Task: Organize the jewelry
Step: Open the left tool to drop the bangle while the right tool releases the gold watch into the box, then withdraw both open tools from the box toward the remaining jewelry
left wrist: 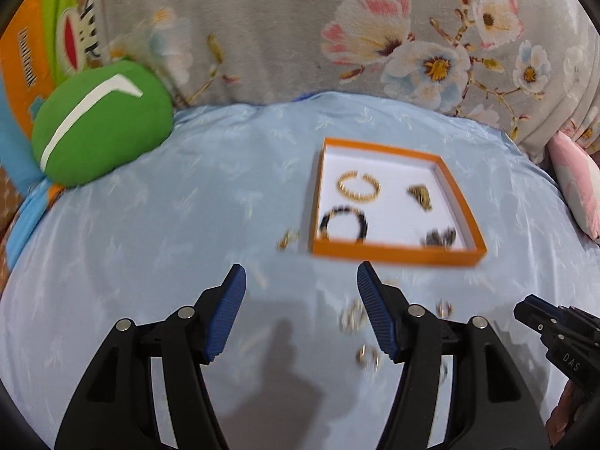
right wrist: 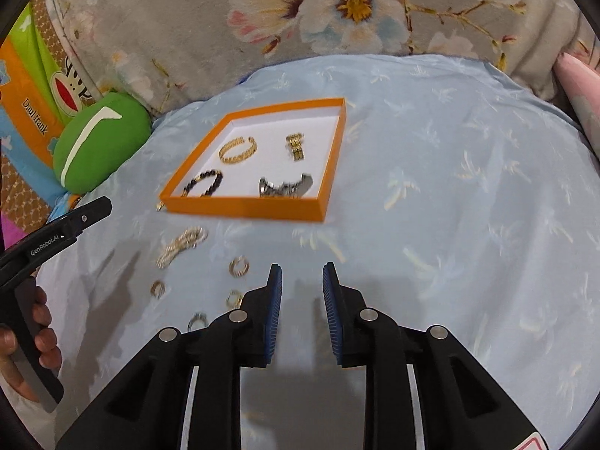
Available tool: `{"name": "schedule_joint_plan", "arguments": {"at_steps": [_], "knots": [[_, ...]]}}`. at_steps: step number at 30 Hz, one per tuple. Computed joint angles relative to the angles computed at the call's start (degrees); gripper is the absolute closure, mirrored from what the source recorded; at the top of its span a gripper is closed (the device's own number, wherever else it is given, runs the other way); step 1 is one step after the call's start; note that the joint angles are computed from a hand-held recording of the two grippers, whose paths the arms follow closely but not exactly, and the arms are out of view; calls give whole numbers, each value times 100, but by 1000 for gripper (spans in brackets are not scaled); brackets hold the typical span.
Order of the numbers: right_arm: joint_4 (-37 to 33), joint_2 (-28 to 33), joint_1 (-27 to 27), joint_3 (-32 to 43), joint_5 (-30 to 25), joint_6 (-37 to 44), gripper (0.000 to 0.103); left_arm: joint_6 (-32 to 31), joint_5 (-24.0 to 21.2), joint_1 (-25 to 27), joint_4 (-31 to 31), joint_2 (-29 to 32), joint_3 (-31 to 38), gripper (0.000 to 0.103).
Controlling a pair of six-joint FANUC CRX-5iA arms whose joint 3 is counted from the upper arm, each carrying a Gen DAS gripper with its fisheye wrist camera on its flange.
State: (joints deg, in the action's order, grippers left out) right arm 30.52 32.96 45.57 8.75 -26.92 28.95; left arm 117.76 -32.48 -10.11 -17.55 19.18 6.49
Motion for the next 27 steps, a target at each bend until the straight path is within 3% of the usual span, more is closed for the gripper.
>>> {"name": "schedule_joint_plan", "arguments": {"at_steps": [5,12,18,27], "knots": [[459,-372,277,-754,41,-633,80,143,265,-22,251,-571,-960,43],[652,-614,533,-1256,199,-1026,80,469,305,-178,87,-958,-1519,43],[631,-597,656,-1276,100,-1001,80,873,213,-355,-322,-1038,-1639,43],[871,-541,645,-1344,224,-1261,79,351,330,-274,-85,-844,-1413,43]]}}
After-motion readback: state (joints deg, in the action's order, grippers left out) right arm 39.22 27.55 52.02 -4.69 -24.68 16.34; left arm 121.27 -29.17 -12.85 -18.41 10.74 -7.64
